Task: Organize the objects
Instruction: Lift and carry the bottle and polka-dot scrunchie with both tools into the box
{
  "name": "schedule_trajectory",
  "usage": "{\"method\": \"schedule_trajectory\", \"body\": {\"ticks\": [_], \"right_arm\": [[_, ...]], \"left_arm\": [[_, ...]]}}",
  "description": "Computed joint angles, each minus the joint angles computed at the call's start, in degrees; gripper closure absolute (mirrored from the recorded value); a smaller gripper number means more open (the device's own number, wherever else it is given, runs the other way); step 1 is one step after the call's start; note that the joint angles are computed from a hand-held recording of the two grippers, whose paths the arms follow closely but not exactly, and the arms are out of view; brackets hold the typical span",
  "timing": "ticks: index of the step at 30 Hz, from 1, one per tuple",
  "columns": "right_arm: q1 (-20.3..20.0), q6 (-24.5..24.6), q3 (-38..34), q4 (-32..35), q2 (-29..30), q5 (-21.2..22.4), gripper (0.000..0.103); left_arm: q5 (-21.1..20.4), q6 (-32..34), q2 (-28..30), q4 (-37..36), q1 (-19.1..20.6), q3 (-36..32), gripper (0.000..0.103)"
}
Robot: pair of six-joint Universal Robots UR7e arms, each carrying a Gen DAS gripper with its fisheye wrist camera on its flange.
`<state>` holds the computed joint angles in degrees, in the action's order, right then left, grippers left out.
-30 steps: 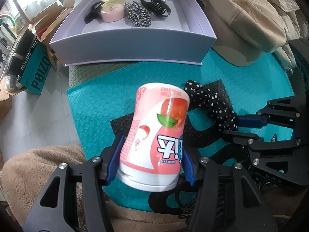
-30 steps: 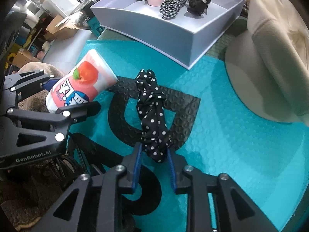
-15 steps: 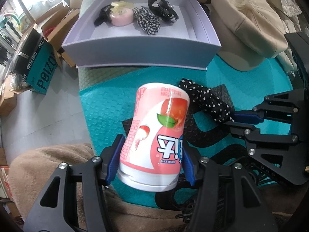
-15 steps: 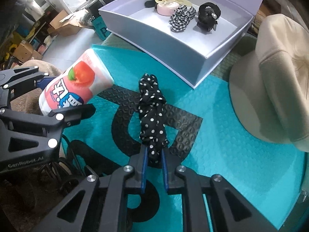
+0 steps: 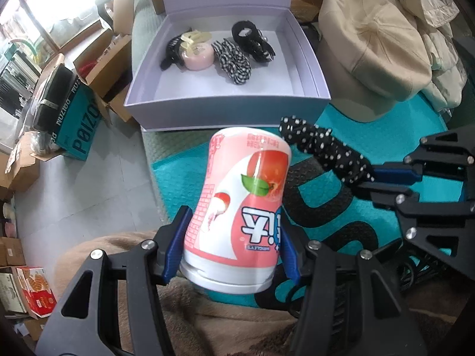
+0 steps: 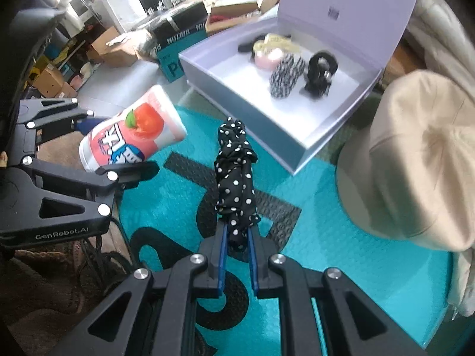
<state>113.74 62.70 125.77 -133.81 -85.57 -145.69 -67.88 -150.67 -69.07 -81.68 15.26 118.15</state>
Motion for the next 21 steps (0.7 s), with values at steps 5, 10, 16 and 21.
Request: {"method": "schedule_trajectory", "body": {"ticks": [5, 10, 16, 21], "right_arm": [[1.9, 1.1, -3.0, 4.6, -0.3, -2.0, 0.091], [3.9, 2.2, -6.1, 9.3, -0.3, -4.3, 0.091], [6.3, 5.3, -9.4, 16.1, -0.5, -7.6, 0.091], [7.4, 8.4, -11.6, 21.7, -0.8, -9.3, 0.091]], "left_arm": [[-0.9, -2.7, -0.7, 4.9, -1.1, -2.7, 0.05], [-2.0, -4.6, -0.6, 11.7, -1.4, -7.1, 0.05], [-3.8, -6.2, 1.0, 19.0, -1.5, -12.4, 0.05], [-3.6, -6.9, 1.7, 23.8, -1.5, -15.4, 0.05]]}}
